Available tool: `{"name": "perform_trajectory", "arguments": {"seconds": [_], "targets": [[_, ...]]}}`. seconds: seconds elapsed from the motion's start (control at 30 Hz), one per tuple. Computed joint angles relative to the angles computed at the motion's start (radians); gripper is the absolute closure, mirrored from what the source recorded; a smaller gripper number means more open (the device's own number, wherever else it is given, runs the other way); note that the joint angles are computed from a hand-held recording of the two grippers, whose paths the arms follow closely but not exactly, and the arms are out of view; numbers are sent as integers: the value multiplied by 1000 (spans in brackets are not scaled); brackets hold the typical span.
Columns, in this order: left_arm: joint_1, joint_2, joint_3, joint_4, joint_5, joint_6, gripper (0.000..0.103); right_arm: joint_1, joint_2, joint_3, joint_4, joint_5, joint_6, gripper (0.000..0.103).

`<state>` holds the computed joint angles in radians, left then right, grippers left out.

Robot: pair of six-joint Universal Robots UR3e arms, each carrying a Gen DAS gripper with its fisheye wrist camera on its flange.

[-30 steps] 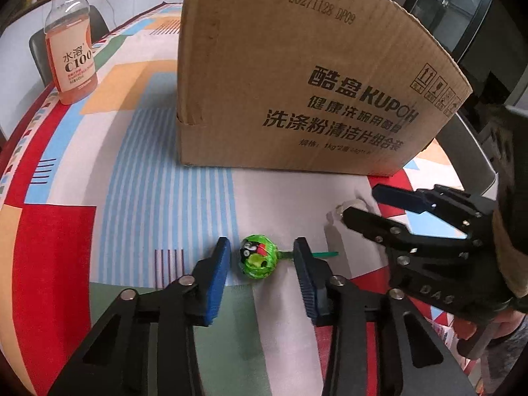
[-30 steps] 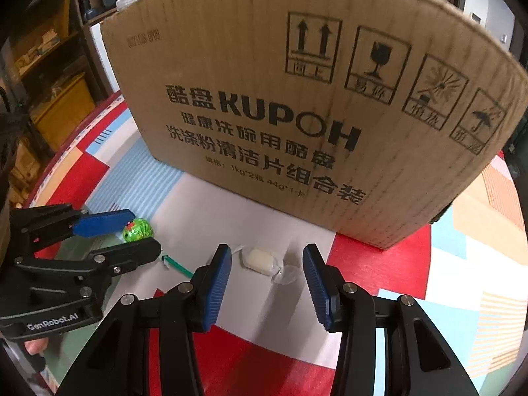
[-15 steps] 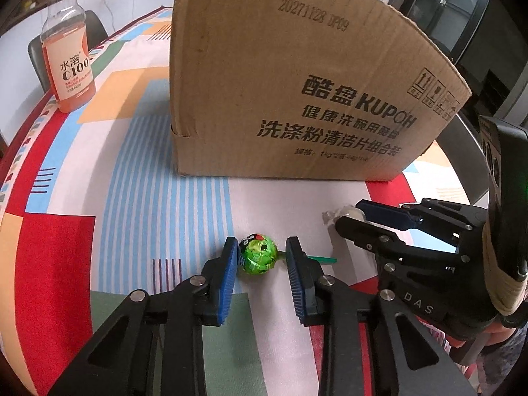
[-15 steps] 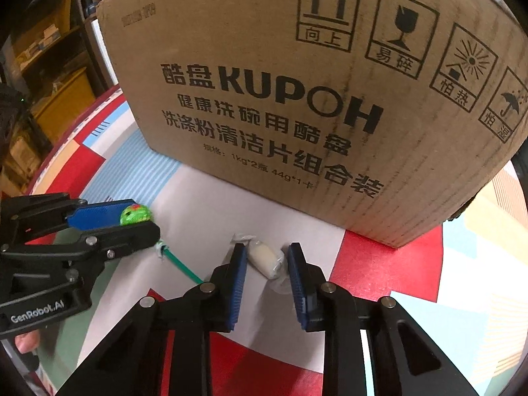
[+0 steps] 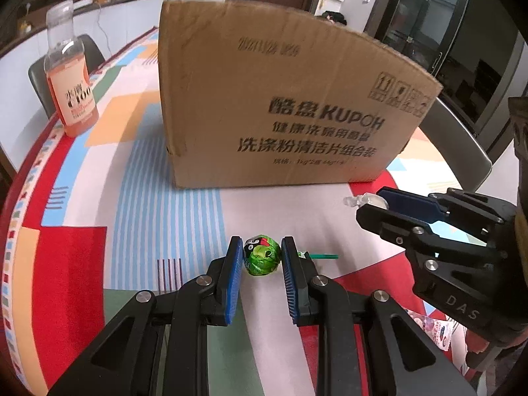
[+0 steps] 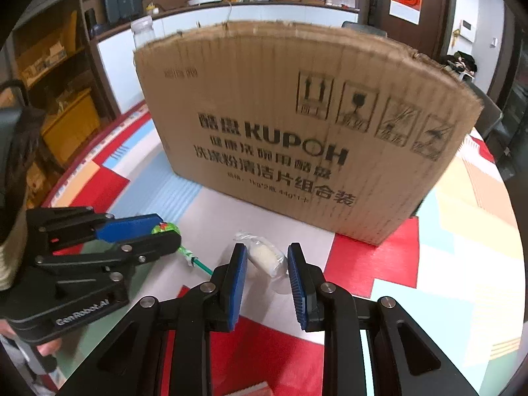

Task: Organize snacks
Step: 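Grasp the green lollipop with the left gripper while the right grasps the white candy, then carry both snacks over the cardboard box and open both grippers to drop them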

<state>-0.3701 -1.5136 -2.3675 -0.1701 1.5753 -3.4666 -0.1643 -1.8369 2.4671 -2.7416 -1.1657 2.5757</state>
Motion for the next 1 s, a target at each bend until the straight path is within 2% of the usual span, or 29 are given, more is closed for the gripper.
{"name": "perform_trajectory", "arguments": {"seconds": [0.3, 0.53, 0.63, 0.67, 0.9, 1.0], "targets": [[-56, 95, 34, -60, 61, -4, 79, -89, -236, 35, 157, 76, -33, 76], [-107, 134, 79, -82, 129, -5, 79, -229, -464, 14, 403, 185, -107, 76], [-128, 149, 103, -90, 157, -3, 79, -270, -526, 3, 464, 222, -121, 76], [-132, 154, 111, -94, 165, -2, 79, -256, -516, 5, 433, 218, -100, 76], [-144, 166, 185, -107, 211, 25, 79, -325, -590, -42, 507, 295, -107, 76], [-145, 161, 224, -114, 226, 36, 79, -338, -582, -67, 494, 318, -94, 76]]}}
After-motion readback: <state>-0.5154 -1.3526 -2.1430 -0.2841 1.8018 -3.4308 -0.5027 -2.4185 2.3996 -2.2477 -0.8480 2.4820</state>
